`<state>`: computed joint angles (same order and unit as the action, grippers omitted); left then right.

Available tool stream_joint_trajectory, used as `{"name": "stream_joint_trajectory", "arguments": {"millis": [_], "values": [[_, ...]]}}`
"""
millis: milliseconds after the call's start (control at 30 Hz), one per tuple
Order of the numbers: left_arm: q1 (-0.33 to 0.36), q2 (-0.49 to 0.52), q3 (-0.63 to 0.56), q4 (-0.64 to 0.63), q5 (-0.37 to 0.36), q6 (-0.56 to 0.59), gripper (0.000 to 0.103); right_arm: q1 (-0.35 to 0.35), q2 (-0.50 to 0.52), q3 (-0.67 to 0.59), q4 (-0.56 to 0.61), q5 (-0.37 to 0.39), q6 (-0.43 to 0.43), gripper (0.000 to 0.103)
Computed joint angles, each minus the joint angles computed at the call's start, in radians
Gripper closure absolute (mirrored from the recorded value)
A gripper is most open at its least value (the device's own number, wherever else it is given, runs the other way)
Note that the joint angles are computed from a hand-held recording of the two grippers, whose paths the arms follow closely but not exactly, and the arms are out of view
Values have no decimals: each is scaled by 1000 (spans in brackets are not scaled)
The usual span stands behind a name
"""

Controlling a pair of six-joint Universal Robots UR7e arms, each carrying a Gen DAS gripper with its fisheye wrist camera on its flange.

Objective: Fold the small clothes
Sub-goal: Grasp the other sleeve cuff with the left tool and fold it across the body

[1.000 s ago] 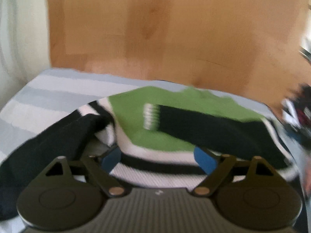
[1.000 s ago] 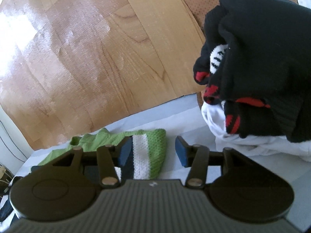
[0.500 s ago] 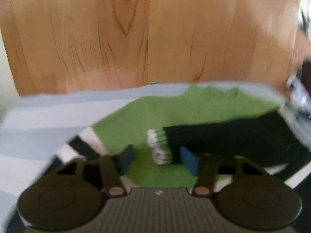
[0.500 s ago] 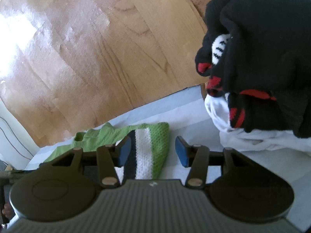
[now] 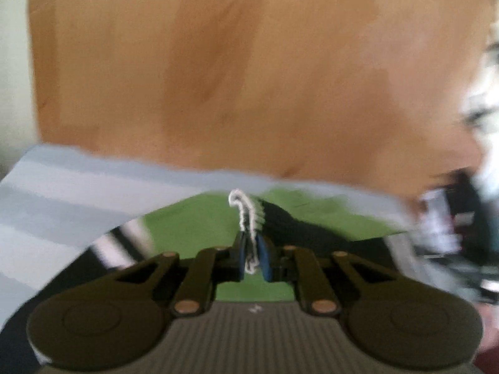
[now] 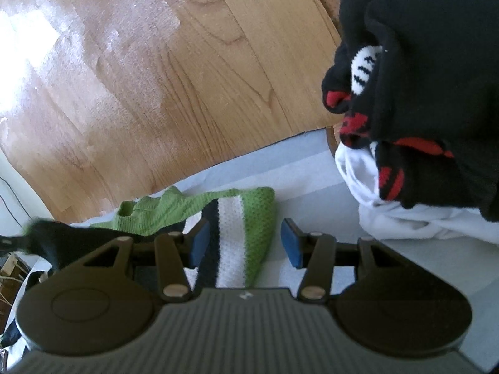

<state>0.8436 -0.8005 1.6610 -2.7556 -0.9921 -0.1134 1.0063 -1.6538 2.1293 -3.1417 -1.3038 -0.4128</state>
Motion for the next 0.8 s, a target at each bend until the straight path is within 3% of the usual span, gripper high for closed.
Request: {"name": "stream_joint_trajectory", "arguments": {"millis": [100, 133, 233, 300, 400, 600, 700, 800], "values": [[23, 86, -79, 167, 196, -102, 91, -1, -1, -4, 11, -1, 5, 49], [28, 83, -70, 155, 213, -99, 90, -1, -2, -5, 16, 0, 6, 49], [30, 0, 9, 89, 155, -138, 86, 0, -2, -6, 20, 0, 8, 49], [15, -66, 86, -15, 148, -132, 68, 1, -2, -5, 18, -2, 8, 49], [-16, -178, 221, -152, 176, -127, 54, 0, -3, -6, 21, 1, 7, 49], [4, -317, 354, -177, 84, -291, 50, -3, -4, -3, 16, 3, 9, 49], [15, -365, 439, -198, 81, -391, 47, -7, -5, -5, 22, 11, 17, 49], [50, -427, 514, -205, 51, -544, 45, -9, -7, -7, 31, 15, 14, 47]]}}
